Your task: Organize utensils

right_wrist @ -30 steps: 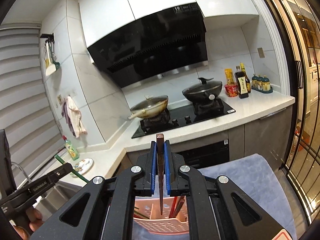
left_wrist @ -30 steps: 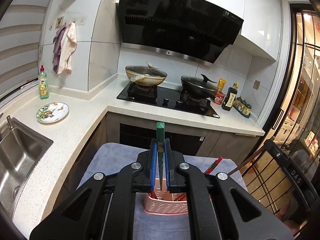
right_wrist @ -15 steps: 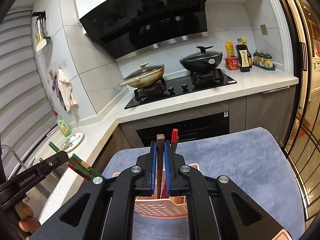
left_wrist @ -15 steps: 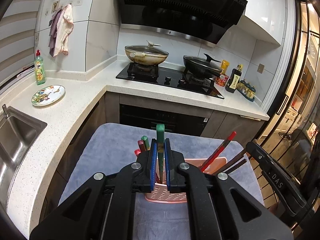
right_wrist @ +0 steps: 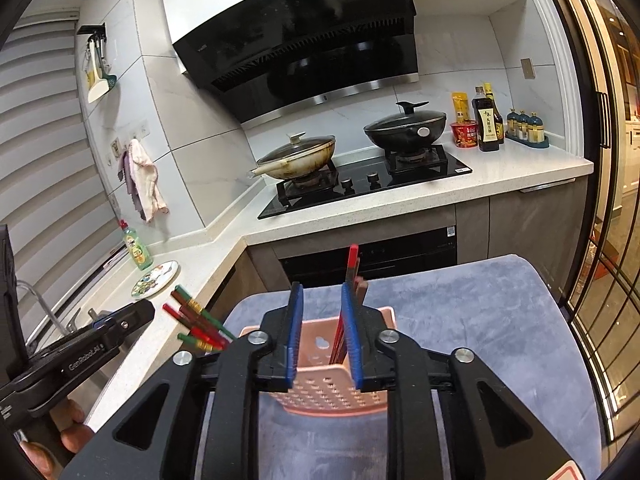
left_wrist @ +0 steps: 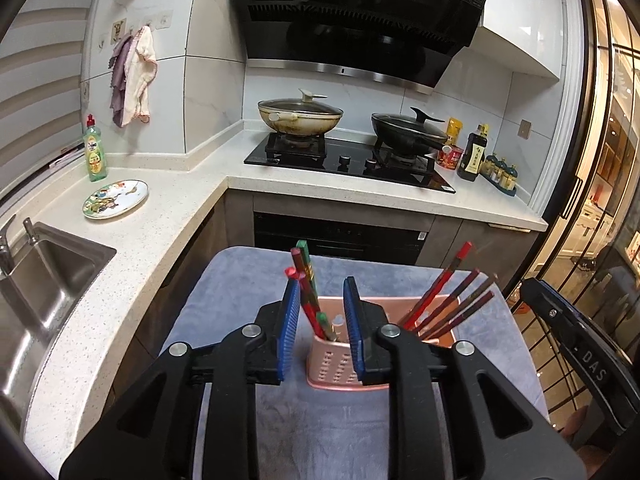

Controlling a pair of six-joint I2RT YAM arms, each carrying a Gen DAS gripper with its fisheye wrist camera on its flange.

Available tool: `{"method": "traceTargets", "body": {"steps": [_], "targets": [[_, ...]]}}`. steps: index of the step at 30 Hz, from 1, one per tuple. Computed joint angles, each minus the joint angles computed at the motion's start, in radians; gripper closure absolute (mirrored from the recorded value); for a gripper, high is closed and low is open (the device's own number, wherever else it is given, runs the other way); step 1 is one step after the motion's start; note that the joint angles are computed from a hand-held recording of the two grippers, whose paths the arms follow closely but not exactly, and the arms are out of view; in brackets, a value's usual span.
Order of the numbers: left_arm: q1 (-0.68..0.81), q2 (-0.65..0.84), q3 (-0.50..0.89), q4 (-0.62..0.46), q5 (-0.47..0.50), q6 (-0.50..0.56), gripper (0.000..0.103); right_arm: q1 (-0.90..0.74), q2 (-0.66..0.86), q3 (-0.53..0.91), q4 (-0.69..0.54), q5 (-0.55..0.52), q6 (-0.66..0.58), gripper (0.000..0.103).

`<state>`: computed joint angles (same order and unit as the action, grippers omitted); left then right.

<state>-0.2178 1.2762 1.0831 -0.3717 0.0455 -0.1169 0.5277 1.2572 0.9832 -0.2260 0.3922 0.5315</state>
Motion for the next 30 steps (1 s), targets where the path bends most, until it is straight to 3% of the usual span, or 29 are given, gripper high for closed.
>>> {"method": "traceTargets", "body": {"steps": [14, 16, 18, 22, 30], "targets": [[-0.073, -0.211, -0.184, -0.068, -0.124, 0.026, 0.081, 0.266, -0.147, -0.101, -0.222, 0.228, 0.136, 0.081], [-0.082, -0.238, -0.205, -0.081, -0.134, 0.027, 0.079, 0.301, -0.161, -0.114, -0.257, 0.249, 0.175, 0.078], [-0.102, -0.27, -0.232, -0.092, -0.162, 0.03, 0.07, 0.327, -0.166, -0.119, -0.281, 0.26, 0.204, 0.077], [-0.129, -0.319, -0.277, -0.115, -0.198, 0.028, 0.069, 0.394, -0.174, -0.126, -0.347, 0.314, 0.274, 0.076], [-0.15, -0.368, -0.337, -0.157, -0.217, 0.006, 0.069, 0.492, -0.156, -0.115, -0.439, 0.385, 0.386, 0.057]]}}
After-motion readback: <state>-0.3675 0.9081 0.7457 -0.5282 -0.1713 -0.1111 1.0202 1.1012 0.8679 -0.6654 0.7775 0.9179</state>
